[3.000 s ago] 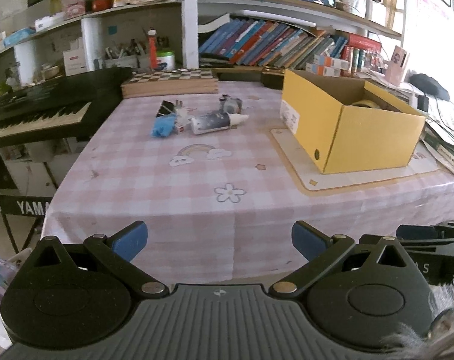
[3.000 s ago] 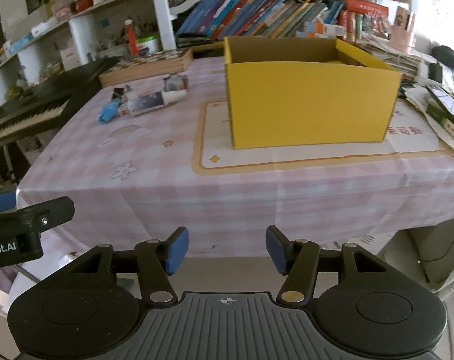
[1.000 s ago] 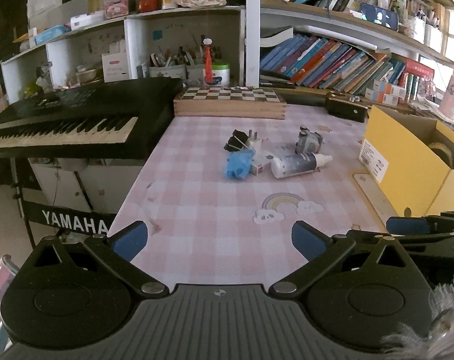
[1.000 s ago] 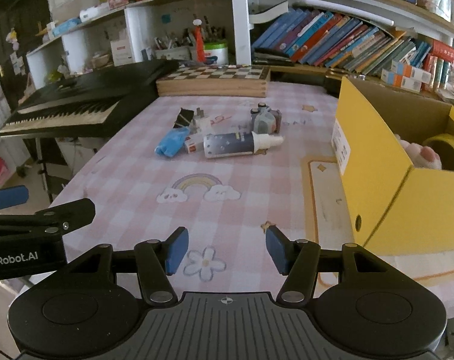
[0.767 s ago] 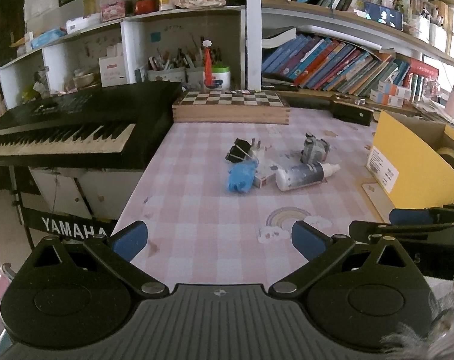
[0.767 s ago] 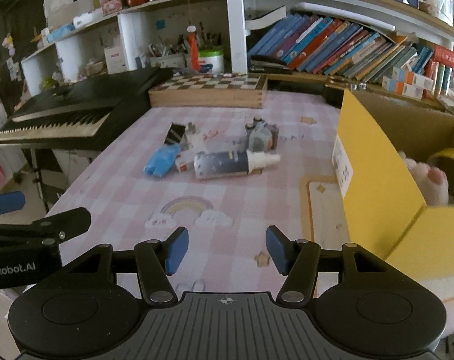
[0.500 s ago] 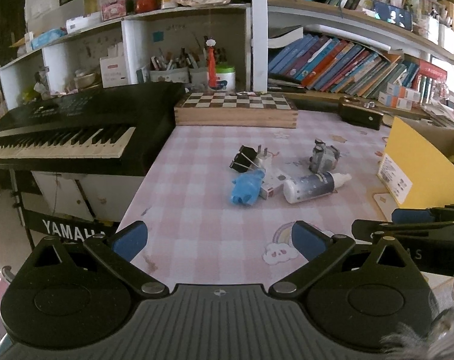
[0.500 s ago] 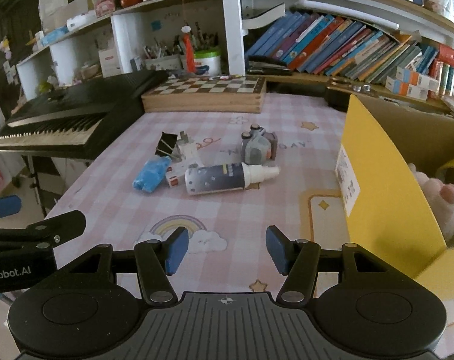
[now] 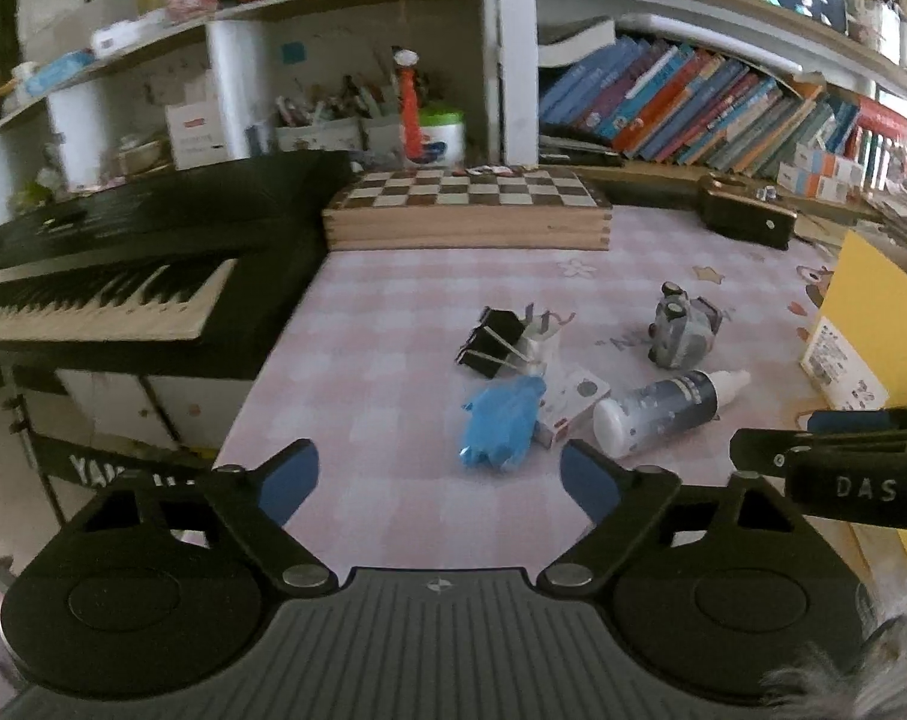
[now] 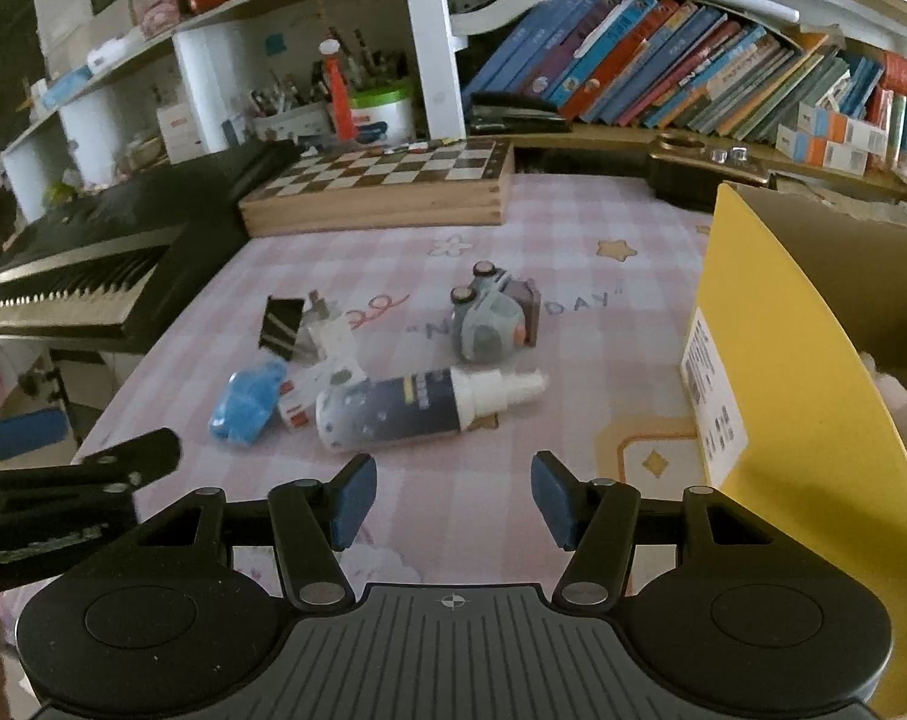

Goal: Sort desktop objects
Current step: 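Close the left tool on the blue plush item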

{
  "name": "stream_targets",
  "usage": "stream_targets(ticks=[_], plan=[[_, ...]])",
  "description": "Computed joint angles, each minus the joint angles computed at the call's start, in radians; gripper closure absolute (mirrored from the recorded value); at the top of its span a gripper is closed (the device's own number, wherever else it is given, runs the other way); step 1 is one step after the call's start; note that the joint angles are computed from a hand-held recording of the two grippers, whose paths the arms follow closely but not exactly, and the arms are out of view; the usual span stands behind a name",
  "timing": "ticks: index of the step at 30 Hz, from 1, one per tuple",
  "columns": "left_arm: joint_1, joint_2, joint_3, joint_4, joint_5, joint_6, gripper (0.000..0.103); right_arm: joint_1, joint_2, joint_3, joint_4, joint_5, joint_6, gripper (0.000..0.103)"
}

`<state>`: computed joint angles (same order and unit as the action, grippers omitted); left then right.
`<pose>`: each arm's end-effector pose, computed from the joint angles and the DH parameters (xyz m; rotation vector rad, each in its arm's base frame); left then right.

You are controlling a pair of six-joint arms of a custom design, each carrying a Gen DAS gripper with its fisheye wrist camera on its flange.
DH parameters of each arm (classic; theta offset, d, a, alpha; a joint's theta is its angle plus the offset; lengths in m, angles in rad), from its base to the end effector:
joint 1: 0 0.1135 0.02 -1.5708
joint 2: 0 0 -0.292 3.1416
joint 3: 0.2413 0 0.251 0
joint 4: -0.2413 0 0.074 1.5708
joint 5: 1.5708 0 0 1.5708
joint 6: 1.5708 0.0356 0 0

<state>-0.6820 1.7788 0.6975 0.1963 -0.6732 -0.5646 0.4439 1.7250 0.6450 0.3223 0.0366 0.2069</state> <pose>0.2565 -0.1796 0.1335 -0.1458 2.2210 0.1672 0.2825 0.1329 0.1400 -0.2589 2.3308 0.2821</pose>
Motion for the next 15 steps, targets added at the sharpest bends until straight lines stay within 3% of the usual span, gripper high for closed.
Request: stream_targets(ticks=[4, 11, 13, 15], plan=[[0.067, 0.075, 0.049, 0.062, 0.076, 0.066, 0.027, -0.007, 0.039, 0.039, 0.002, -0.013, -0.022, 0.045], [0.151, 0.188, 0.152, 0.060, 0.225, 0.152, 0.055, -0.023, 0.095, 0.142, -0.055, -0.073, 0.030, 0.045], [0.163, 0.209, 0.173, 0.049, 0.251, 0.160, 0.068, -0.024, 0.111, 0.160, -0.063, -0.077, 0.027, 0.045], [0.164, 0.220, 0.180, 0.055, 0.256, 0.165, 0.069, -0.030, 0.125, 0.183, -0.090, -0.091, 0.045, 0.045]])
